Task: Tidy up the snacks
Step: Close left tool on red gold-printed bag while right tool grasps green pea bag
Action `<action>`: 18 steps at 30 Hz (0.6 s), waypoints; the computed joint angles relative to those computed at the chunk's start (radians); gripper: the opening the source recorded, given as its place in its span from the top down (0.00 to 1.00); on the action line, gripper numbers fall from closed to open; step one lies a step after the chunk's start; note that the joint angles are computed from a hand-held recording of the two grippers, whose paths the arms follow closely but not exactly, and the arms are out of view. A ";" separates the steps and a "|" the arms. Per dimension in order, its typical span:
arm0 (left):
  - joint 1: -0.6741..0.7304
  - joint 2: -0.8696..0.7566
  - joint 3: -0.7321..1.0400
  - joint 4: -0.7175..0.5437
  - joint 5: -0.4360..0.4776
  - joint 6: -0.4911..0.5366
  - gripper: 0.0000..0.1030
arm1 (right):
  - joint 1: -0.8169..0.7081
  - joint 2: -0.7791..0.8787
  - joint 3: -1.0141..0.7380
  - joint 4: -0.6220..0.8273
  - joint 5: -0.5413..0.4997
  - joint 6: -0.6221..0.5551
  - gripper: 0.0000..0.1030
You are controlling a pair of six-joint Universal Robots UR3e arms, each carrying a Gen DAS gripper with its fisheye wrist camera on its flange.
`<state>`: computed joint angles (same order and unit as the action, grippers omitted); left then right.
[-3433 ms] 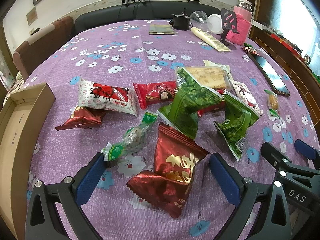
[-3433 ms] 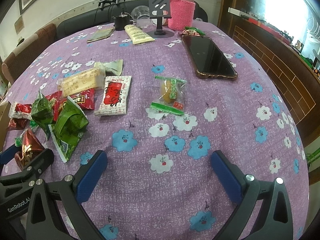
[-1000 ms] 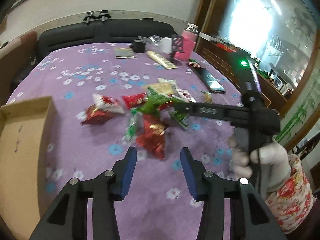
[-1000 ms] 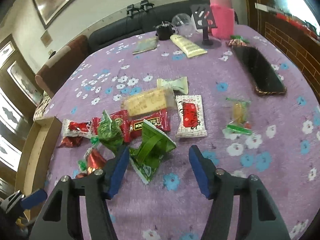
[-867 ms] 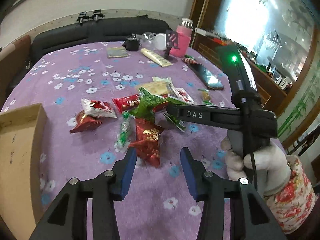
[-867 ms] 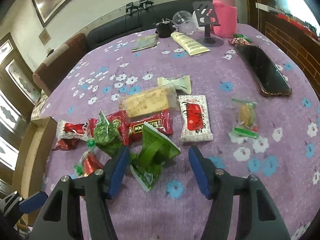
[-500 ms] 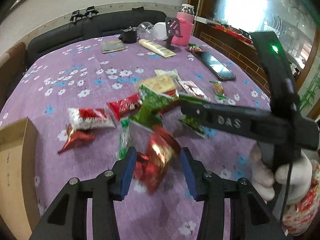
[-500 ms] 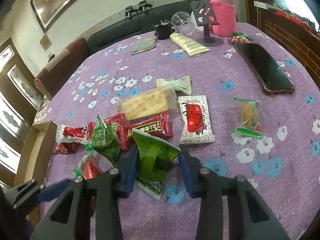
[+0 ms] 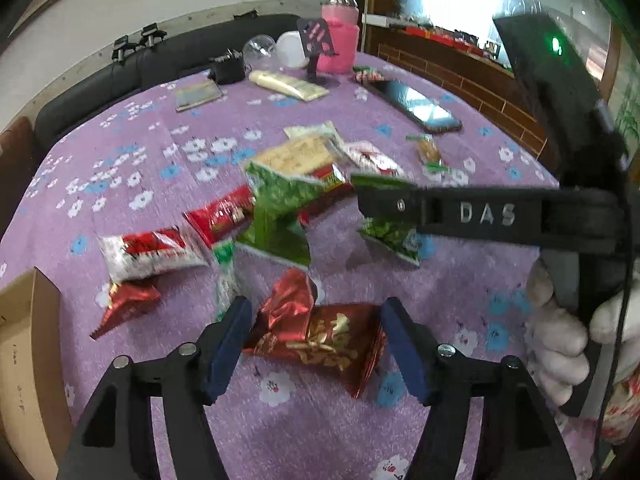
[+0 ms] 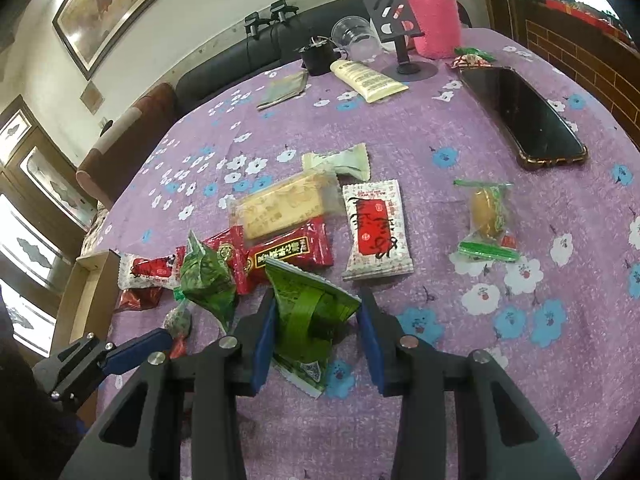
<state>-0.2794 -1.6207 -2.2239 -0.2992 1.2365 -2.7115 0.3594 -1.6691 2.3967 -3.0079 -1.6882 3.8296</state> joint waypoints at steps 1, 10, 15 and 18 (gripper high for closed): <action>-0.001 0.003 -0.001 -0.012 -0.003 0.004 0.31 | 0.000 0.000 0.000 -0.001 0.002 -0.001 0.64; -0.060 -0.044 0.010 0.027 0.038 -0.113 0.29 | 0.022 0.017 -0.008 -0.006 -0.009 0.005 0.64; -0.108 -0.040 -0.013 0.079 0.105 -0.138 0.47 | 0.029 0.015 -0.010 -0.002 -0.017 0.004 0.64; -0.057 0.028 -0.066 0.073 0.050 -0.154 0.51 | 0.031 0.010 -0.005 -0.007 -0.015 0.007 0.65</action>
